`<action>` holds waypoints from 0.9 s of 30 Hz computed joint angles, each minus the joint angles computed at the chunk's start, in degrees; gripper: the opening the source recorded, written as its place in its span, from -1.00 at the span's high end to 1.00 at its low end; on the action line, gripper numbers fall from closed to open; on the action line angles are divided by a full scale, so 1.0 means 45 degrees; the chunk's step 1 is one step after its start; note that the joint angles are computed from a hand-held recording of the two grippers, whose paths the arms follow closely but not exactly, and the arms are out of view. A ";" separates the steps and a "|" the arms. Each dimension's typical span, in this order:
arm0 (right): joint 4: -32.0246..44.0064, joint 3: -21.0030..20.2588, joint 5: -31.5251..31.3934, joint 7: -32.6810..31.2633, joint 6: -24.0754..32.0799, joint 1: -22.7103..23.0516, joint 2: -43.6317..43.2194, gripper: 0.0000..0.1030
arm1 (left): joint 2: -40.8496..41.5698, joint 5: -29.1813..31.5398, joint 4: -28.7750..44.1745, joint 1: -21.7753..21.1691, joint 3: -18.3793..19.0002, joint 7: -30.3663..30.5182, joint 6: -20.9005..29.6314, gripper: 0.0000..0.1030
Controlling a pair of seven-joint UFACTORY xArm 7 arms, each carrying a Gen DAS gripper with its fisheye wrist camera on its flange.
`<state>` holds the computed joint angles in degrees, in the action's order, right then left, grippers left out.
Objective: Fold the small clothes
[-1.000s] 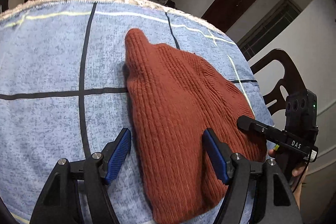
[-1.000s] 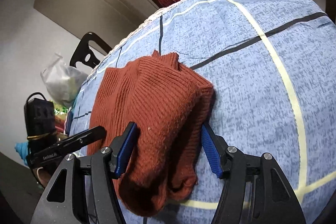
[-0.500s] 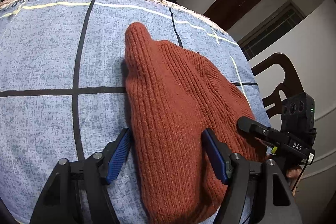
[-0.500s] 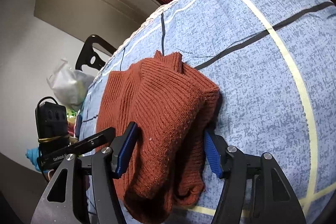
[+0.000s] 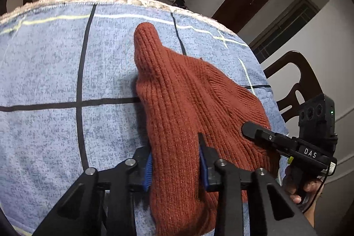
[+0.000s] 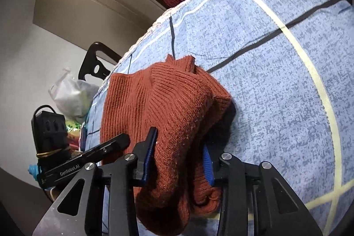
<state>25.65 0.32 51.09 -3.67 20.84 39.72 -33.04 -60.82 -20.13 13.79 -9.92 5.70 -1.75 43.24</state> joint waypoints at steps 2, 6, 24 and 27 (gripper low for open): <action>0.0095 0.0243 -0.0121 0.0271 -0.0157 -0.0035 0.0003 0.33 | -0.0061 -0.0003 0.0093 0.0055 0.0091 -0.0024 0.0125 0.36; 0.0213 0.0611 -0.0894 0.1087 -0.0079 -0.0204 -0.0244 0.38 | -0.0447 -0.0105 0.0232 0.0119 0.0257 0.0022 0.0341 0.36; 0.1415 0.0849 -0.0863 0.1780 -0.1814 0.2381 0.0852 0.50 | -0.3064 0.1243 0.1010 0.2693 0.1710 0.1358 0.3646 0.36; 0.1757 0.0829 -0.0542 0.1641 -0.2179 0.2900 0.1381 0.50 | -0.3167 0.1391 0.1168 0.3226 0.2069 0.1699 0.4076 0.36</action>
